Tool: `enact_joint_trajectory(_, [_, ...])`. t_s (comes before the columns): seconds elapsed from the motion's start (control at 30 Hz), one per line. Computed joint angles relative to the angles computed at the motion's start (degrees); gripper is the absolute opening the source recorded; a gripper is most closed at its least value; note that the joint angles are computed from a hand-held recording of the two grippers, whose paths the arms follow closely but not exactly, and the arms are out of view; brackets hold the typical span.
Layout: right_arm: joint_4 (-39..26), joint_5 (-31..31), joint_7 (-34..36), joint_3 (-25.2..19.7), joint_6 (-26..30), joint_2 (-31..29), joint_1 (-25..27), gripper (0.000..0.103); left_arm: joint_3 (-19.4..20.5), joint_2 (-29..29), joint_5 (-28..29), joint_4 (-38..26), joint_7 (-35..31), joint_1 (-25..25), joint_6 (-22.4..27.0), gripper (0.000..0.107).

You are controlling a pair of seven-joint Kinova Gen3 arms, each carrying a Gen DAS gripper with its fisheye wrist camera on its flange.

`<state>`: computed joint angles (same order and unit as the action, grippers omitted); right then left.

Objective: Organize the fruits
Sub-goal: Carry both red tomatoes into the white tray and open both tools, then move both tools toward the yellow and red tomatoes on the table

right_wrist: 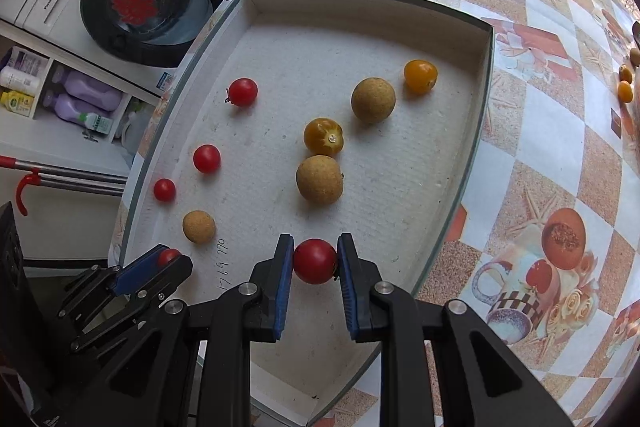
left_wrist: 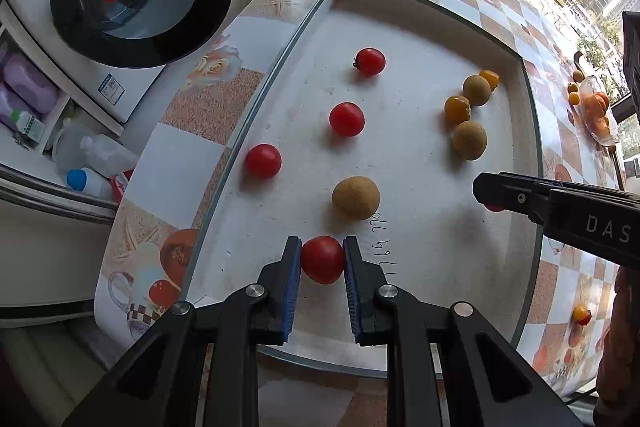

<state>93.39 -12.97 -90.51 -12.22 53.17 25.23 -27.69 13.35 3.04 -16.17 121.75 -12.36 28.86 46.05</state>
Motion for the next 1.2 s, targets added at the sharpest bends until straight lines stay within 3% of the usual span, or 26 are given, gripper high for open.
enact_joint_trajectory(0.3, [-1.4,1.4,-0.6,0.5,-0.6,2.2,-0.6,0.024,-0.3,2.2,-0.9,-1.2,-2.5,0.7,0.9,0.022])
enact_joint_trajectory(0.57, [-1.7,2.3,-0.5,0.3,-1.2,2.6,-1.1,0.025,-0.7,4.8,-2.9,-4.2,-4.3,3.1,5.2,0.023])
enact_joint_trajectory(0.67, [-1.3,1.2,-0.3,-0.1,-1.1,2.3,-0.5,0.026,-0.9,5.6,-3.7,-5.4,-4.5,4.0,7.2,0.033])
enact_joint_trajectory(0.7, [-1.3,0.7,-0.1,-0.2,-1.0,2.3,-0.1,0.029,-1.0,5.6,-3.9,-5.4,-4.7,4.2,7.4,0.041])
enact_joint_trajectory(0.73, [-1.3,0.4,-0.1,-0.2,-1.1,2.2,0.0,0.039,-1.1,5.4,-4.0,-5.3,-4.6,4.3,7.3,0.062])
enact_joint_trajectory(0.77, [-1.1,0.3,-0.1,-0.1,-1.2,2.0,0.2,0.046,-1.0,5.3,-4.8,-5.2,-3.8,4.8,7.5,0.069])
enact_joint_trajectory(0.8, [-0.7,0.0,0.2,-0.1,-1.8,1.5,0.5,0.056,-1.3,5.2,-5.4,-5.3,-3.5,5.5,7.8,0.069])
enact_joint_trajectory(0.83, [-0.3,-0.4,0.5,-0.2,-2.2,1.1,0.9,0.058,-0.8,5.3,-5.4,-5.5,-4.1,5.2,8.0,0.069])
enact_joint_trajectory(1.03, [1.9,-3.3,2.0,-0.3,-3.0,-2.4,3.7,0.069,-0.8,6.2,-3.9,-8.0,-7.6,5.1,9.3,0.069])
enact_joint_trajectory(1.2, [4.6,-4.7,2.7,1.0,-3.6,-6.4,6.3,0.071,-0.8,7.2,-5.5,-11.3,-9.3,6.2,10.5,0.069])
